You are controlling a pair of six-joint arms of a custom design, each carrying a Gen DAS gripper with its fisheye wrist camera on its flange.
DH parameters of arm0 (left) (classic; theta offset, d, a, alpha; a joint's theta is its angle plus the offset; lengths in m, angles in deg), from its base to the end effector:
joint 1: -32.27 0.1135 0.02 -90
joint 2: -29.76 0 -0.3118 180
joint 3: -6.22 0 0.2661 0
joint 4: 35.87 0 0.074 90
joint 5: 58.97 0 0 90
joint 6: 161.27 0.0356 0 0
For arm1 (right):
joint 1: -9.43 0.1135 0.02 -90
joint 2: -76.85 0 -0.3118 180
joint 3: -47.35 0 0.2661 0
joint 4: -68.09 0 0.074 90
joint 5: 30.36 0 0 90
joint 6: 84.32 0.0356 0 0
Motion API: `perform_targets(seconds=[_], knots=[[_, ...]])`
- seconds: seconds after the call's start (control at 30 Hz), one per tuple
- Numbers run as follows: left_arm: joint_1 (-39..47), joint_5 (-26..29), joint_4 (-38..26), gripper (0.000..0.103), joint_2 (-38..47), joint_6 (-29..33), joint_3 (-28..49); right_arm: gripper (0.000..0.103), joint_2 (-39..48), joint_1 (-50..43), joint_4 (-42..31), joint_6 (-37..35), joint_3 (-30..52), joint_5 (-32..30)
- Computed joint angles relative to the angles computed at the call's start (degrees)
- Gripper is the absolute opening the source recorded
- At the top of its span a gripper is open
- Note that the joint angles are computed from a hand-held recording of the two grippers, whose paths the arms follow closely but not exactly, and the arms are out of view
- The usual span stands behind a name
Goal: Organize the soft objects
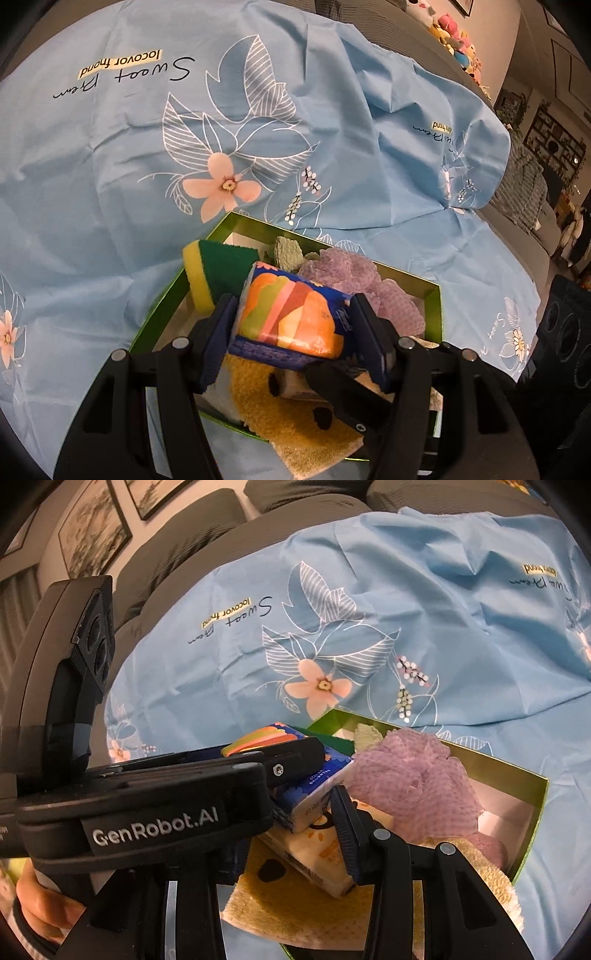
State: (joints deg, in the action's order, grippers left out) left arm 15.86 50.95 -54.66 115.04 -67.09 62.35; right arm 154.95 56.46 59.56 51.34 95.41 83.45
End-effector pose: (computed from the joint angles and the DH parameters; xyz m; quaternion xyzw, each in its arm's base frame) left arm 0.2831 -0.0960 0.2148 0.2254 0.8934 -0.1982 0.3342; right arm 0.1941 0.1873 0.2189 0.0790 0.8826 0.1789 0.4276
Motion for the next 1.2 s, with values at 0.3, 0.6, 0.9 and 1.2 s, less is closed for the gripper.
perform_targets(seconds=[0.3, 0.6, 0.9, 1.2], knots=[[-2.33, -2.83, -2.36, 0.074, -0.93, -1.39, 0.66, 0.050, -1.12, 0.71, -4.17, 1.25, 0.89, 1.66], [0.40, -4.37, -5.20, 0.086, -2.25, -2.47, 2.09, 0.065, -6.62, -1.45, -10.31, 4.84, -0.85, 1.81], [1.72, -7.39, -7.35, 0.102, -5.02, -1.88, 0.18, 0.071, -9.71, -2.58, -17.19, 8.32, -0.34, 1.39], [1.68, -11.64, -9.37, 0.102, -8.91, -1.15, -1.84, 0.091, -6.77, 2.41, -31.43, 13.97, 6.94, 6.67]])
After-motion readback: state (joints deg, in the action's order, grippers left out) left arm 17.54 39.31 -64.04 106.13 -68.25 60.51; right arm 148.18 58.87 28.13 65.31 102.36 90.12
